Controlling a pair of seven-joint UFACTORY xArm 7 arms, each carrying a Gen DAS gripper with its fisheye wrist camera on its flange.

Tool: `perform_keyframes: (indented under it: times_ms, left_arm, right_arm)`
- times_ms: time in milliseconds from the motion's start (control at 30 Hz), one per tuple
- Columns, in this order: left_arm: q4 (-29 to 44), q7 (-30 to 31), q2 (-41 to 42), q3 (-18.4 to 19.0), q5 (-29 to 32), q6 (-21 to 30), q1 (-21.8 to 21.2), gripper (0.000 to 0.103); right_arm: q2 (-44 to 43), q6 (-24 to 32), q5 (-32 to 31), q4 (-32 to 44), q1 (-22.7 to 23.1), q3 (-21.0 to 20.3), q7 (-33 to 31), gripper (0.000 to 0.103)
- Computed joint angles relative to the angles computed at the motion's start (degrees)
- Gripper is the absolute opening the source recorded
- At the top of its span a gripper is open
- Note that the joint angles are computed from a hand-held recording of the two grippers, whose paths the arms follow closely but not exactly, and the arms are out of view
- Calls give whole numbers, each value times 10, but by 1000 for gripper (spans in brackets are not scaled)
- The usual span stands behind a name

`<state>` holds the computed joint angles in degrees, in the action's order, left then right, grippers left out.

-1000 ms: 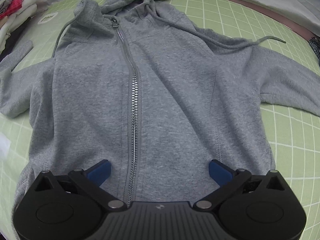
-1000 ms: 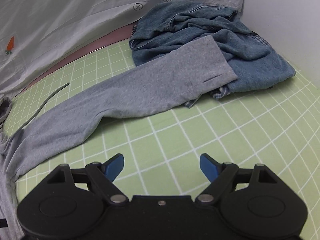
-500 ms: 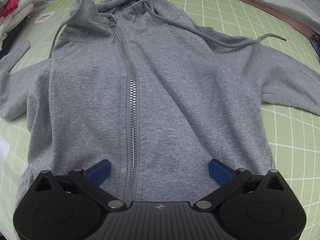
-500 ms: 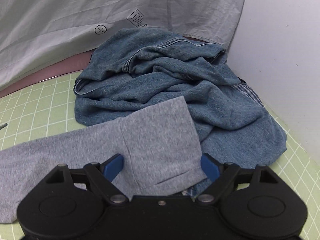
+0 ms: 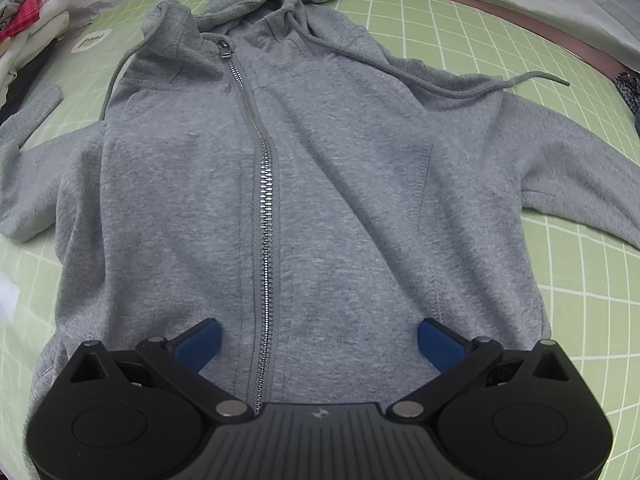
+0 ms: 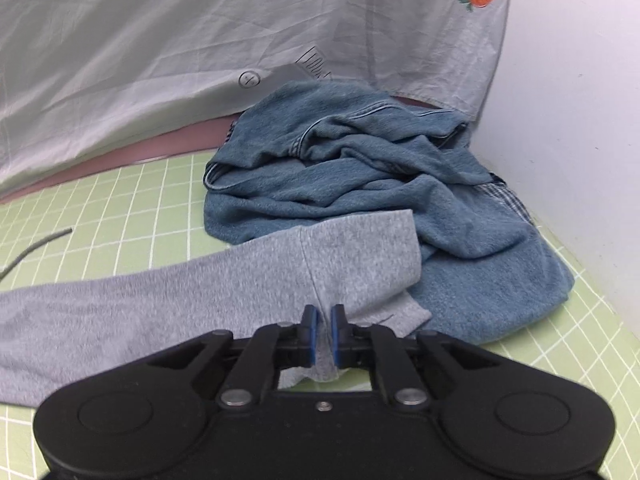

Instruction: Fold clothes

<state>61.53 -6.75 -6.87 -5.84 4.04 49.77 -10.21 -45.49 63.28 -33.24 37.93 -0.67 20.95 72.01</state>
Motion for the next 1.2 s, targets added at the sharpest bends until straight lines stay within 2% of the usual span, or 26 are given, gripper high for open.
perform_keyframes:
  times_ms: [233,333,400,433,467,533,567,633,667,733,833,933,1000,1033,1200]
  left_arm:
    - [-12,15,-8,3,-8,-15,0,103]
    - [-12,16,-7,2,-8,-17,1,103]
    - [-11,16,-8,2,-8,-17,1,103]
    - [-11,16,-7,2,-8,-18,1,103]
    - [-12,15,-7,1,-8,-19,1,103]
    - [-12,14,-7,1,-7,-21,1,103]
    - [-11,13,-7,1,-7,-21,1,103]
    - [-9,11,-5,1,-6,-19,1,103]
    - [-8,11,-4,1,-6,-18,1,103]
    - [-5,11,-2,1,-6,-15,1,103]
    - [-2,-3,-1,-1,1,-10,1,103]
    - [0,-19,-1,-3,8,-6,0,103]
    - [2,-29,0,-4,13,-3,0,103]
    - [2,-34,0,-5,15,-1,-1,103]
    - [14,-62,1,-5,20,5,-2,103]
  right_arm:
    - [-67,140,38,47,4,63,54,7]
    - [-74,199,86,48,27,66,57,8]
    - [-87,207,123,28,50,55,74,10]
    - [-97,204,137,16,59,52,85,14]
    - [-108,197,148,3,70,50,95,29]
    - [-113,194,151,-6,81,58,101,50]
    - [-107,197,148,-5,84,62,97,56]
    - [-97,189,140,-11,93,57,81,62]
    - [-94,183,138,-17,96,52,77,69]
    - [-89,168,138,-29,95,39,78,73]
    - [-93,133,138,-50,97,19,80,73]
    - [-84,110,133,-56,93,9,65,63]
    - [-84,100,124,-59,92,6,51,34]
    - [-83,99,119,-58,90,2,40,15]
    - [-109,112,100,-77,84,-18,-28,10]
